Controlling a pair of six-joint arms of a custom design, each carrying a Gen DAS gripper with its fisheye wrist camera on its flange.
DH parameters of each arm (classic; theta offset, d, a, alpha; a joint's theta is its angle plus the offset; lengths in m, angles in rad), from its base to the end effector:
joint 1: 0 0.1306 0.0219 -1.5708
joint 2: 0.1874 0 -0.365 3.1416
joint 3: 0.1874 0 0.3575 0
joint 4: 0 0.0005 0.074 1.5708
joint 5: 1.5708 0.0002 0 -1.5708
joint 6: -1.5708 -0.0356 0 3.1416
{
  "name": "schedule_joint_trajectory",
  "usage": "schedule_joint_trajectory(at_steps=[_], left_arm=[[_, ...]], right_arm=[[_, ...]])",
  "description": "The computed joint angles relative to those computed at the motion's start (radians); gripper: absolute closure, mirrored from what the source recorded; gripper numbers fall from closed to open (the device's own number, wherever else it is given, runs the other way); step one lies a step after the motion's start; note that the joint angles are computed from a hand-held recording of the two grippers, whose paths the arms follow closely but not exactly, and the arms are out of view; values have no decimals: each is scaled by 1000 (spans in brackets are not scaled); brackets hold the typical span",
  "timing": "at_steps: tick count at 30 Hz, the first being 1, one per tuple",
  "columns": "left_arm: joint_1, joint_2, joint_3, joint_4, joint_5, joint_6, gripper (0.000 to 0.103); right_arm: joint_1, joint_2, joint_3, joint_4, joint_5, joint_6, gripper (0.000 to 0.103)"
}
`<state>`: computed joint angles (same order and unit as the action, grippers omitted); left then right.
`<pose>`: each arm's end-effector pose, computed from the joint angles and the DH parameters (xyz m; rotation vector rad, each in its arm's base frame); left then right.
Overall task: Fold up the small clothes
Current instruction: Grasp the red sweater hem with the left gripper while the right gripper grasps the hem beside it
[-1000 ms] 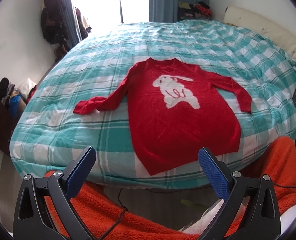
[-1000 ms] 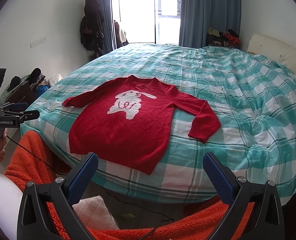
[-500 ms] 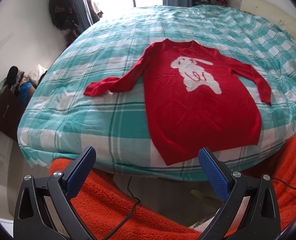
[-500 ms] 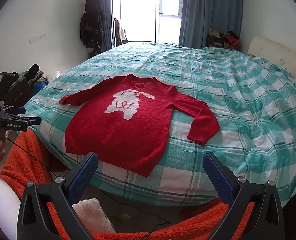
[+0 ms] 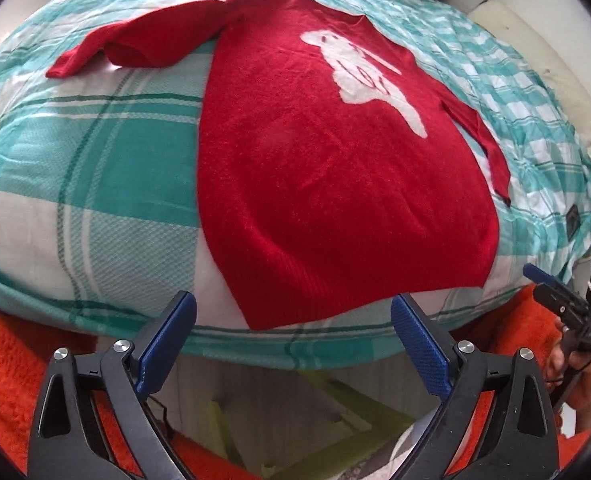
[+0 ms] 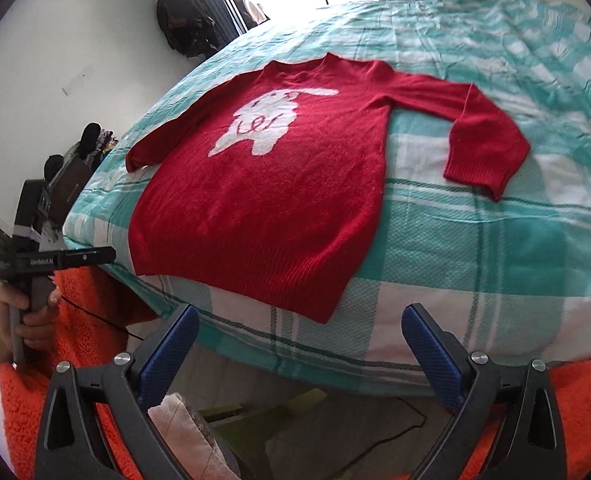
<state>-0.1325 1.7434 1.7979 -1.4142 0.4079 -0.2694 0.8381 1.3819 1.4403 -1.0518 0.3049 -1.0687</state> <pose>0.5230 -0.0845 0.3873 0.6303 2.7812 -0.5677 0.3006 0.3174 0.4259 0.4071 2.5082 0.3889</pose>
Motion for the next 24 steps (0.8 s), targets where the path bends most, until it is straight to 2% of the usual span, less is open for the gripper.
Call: schedule_joint_trajectory(at_steps=[3,4,5,7,8,9,10,11,12,13,14,16,19,22,24], left_arm=[[-3,45,11,-34,2,8,34],[0,54,14,-47,13,6,35],[4,59,14,-49,18,7,35],[9,68,18,-46,33,26,37],[12,68,14,-38,41,37,41],[16,67,13,-33,51,45,48],[20,68,11,-33,67,47,54],[23,72,13,-40,82,45,68],[26,76,17,-50,94,43,81],[27,77,18,-55,100,44,88],[26,80,22,-55,104,45,95],[26,63,9,-41,100,43,97],[25,18,-14,-11,76,21,98],[41,-9,-16,-19,59,-14,99],[46,-1,0,-43,31,-31,99]], right_arm=[[-85,-20,-127,190,-181,-66,21],[-106,-20,-161,243,-225,-93,25],[-121,-19,-188,289,-251,-109,25],[-134,-6,-206,327,-265,-121,25],[-134,1,-206,332,-263,-118,25],[-133,5,-205,336,-262,-112,26],[-128,5,-203,344,-264,-102,32],[-128,1,-212,369,-269,-86,52],[-126,-3,-219,391,-273,-77,65],[-123,-5,-218,391,-265,-75,87],[-121,-7,-217,387,-254,-76,93],[-119,-13,-218,384,-245,-85,94],[-111,-4,-171,316,-246,-61,95],[-100,12,-96,227,-258,1,95],[-93,8,-73,196,-251,9,96]])
